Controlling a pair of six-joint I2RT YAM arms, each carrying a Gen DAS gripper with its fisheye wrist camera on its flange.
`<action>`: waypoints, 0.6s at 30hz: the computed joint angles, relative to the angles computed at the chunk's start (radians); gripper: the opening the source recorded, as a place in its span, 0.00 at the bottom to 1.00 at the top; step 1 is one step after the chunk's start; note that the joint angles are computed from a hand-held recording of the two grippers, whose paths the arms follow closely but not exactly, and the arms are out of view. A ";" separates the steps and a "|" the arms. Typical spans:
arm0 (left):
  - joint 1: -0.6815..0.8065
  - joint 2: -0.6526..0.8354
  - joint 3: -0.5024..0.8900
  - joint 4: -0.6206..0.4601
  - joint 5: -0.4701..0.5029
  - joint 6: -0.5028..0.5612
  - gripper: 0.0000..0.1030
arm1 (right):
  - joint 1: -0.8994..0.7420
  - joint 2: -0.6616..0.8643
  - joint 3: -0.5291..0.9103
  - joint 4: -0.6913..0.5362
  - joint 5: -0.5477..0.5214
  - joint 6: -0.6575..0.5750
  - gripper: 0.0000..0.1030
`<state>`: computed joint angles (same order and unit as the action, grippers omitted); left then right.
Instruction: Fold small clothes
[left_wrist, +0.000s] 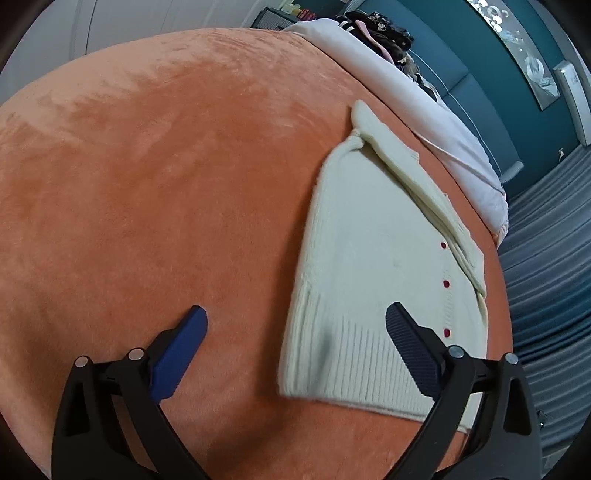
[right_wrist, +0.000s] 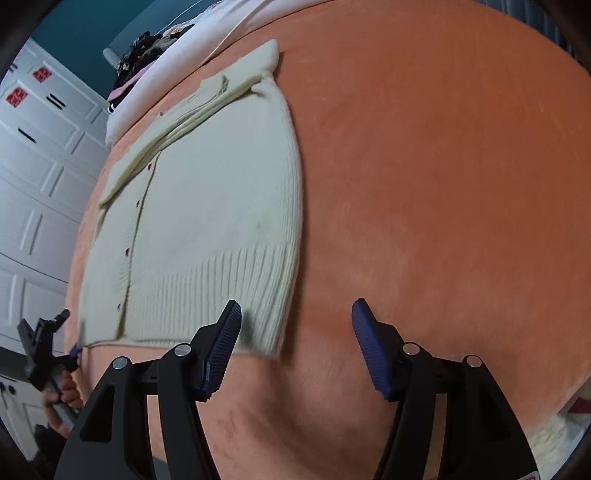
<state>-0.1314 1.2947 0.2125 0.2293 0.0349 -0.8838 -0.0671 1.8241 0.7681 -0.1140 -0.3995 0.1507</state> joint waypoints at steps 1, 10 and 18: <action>-0.010 0.019 -0.002 0.031 0.020 -0.020 0.94 | 0.009 -0.009 -0.031 0.041 -0.019 0.027 0.63; -0.022 0.240 0.164 0.036 0.129 -0.079 0.08 | 0.167 0.118 0.062 0.204 0.027 0.232 0.10; -0.099 -0.267 0.100 -0.321 0.105 -0.090 0.07 | 0.092 -0.197 -0.043 0.087 -0.083 0.139 0.07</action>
